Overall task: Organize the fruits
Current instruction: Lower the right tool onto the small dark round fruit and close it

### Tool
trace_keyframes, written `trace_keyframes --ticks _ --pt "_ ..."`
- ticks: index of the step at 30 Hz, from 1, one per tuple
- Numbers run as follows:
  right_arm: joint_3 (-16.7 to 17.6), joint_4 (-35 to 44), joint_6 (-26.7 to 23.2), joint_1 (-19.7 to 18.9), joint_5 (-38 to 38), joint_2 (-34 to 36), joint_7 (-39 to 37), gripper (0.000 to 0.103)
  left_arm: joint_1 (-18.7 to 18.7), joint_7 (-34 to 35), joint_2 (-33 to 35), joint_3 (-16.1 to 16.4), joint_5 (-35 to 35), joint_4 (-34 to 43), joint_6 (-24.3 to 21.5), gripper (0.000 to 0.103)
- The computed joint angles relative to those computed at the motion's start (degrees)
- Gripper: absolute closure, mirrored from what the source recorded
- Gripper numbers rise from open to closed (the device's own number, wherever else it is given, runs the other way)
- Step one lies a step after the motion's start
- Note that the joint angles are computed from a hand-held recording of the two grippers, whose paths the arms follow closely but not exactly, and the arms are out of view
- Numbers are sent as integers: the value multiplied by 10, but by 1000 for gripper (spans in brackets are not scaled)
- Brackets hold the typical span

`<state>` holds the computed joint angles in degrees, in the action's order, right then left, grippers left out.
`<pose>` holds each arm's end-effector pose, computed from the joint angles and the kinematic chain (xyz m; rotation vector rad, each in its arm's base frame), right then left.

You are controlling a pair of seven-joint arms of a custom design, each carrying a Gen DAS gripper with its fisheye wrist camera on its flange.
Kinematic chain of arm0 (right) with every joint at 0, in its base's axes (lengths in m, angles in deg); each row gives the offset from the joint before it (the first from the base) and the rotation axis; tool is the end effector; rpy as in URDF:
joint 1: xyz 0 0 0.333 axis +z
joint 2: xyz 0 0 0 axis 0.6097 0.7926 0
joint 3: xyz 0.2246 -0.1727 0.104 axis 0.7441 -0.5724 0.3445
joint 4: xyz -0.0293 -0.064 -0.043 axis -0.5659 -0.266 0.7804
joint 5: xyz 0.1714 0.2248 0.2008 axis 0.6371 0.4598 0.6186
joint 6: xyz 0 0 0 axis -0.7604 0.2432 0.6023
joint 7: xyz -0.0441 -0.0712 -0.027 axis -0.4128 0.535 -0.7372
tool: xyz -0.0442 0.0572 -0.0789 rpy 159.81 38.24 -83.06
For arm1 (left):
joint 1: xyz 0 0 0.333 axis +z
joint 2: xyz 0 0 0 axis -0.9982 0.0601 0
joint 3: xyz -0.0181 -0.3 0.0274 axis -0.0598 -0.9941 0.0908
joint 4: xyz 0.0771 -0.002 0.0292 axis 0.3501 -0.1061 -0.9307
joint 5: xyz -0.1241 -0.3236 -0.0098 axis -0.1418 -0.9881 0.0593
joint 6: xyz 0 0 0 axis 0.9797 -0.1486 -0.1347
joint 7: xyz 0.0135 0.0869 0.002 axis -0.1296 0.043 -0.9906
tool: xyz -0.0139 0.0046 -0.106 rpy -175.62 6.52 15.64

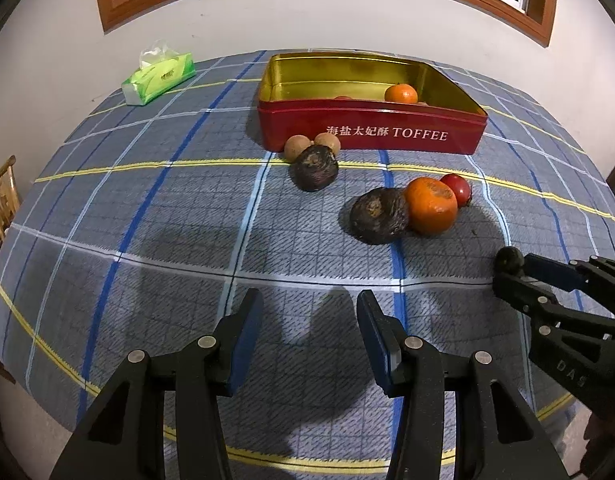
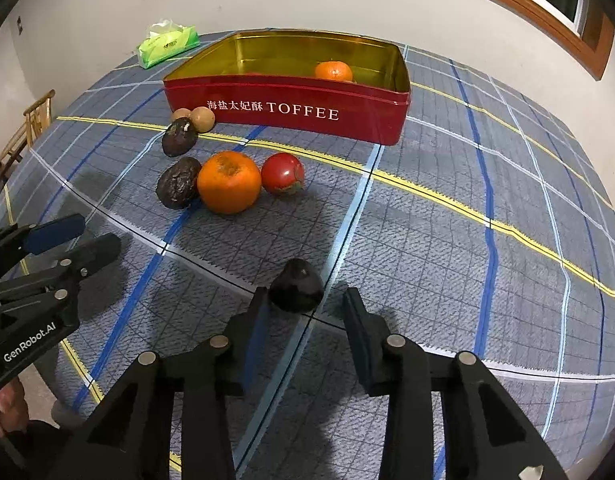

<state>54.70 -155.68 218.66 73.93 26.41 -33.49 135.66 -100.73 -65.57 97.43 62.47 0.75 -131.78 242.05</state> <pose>0.5639 0.4028 0.3403 -2.3724 1.2419 -0.4052 0.4825 -0.2191 0.3201 -2.0824 1.5992 -0.4949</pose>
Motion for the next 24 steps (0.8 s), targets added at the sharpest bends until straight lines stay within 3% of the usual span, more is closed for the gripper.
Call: trace_keyframes --ticks 9,24 --pt "4 8 -2 -8 9 4 -3 79 -2 13 13 2 -10 14 10 53" --pt "2 49 -15 -25 30 28 -13 79 -6 46 40 15 -42 45 42 53"
